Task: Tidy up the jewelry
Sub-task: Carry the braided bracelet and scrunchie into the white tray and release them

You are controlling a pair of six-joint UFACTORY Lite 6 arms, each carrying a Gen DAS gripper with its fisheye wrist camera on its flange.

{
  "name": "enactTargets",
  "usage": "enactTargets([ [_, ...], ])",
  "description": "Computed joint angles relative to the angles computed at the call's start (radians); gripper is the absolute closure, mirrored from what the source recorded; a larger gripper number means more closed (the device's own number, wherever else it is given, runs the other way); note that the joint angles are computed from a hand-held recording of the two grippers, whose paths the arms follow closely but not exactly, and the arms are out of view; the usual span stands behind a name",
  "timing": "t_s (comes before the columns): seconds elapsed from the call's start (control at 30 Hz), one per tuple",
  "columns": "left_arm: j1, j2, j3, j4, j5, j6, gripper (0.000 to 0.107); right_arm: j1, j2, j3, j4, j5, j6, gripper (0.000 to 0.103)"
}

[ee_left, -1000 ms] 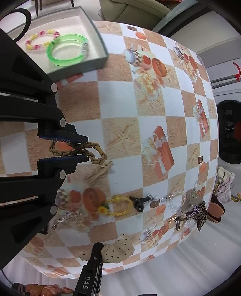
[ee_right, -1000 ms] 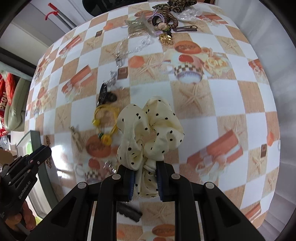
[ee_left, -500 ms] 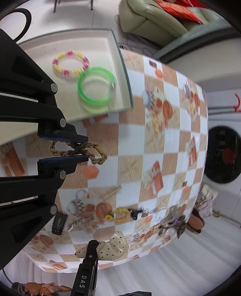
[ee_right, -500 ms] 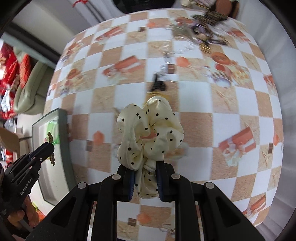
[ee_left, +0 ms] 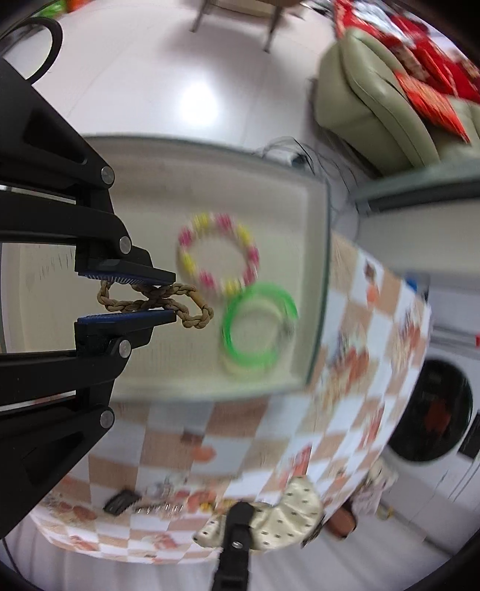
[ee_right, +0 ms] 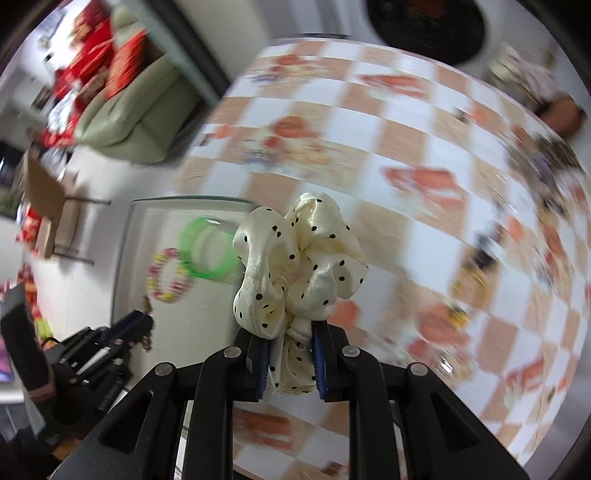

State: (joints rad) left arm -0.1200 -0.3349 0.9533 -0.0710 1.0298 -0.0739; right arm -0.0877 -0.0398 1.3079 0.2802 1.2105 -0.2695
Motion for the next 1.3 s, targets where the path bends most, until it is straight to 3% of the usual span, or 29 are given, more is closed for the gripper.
enactTargets([
  [0.2, 0.162, -0.005, -0.076, 0.014, -0.049, 0.085, 0.089, 0.261, 0.172, 0.137, 0.032, -0.063, 0.079, 0.082],
  [0.37, 0.187, 0.020, -0.119, 0.096, -0.109, 0.022, 0.089, 0.390, 0.324, 0.242, 0.051, -0.104, 0.131, 0.082],
  [0.77, 0.155, 0.043, -0.198, 0.150, -0.188, -0.044, 0.089, 0.460, 0.546, 0.351, 0.048, -0.132, 0.189, 0.080],
  [0.93, 0.114, 0.054, -0.190, 0.187, -0.188, -0.080, 0.089, 0.472, 0.606, 0.391, 0.029, -0.117, 0.207, 0.073],
  [1.1, 0.097, 0.065, -0.177, 0.191, -0.170, -0.102, 0.088, 0.481, 0.603, 0.381, 0.052, -0.128, 0.216, 0.049],
  [1.3, 0.071, 0.061, -0.169, 0.186, -0.135, -0.103, 0.088, 0.447, 0.575, 0.394, 0.096, -0.096, 0.193, 0.037],
])
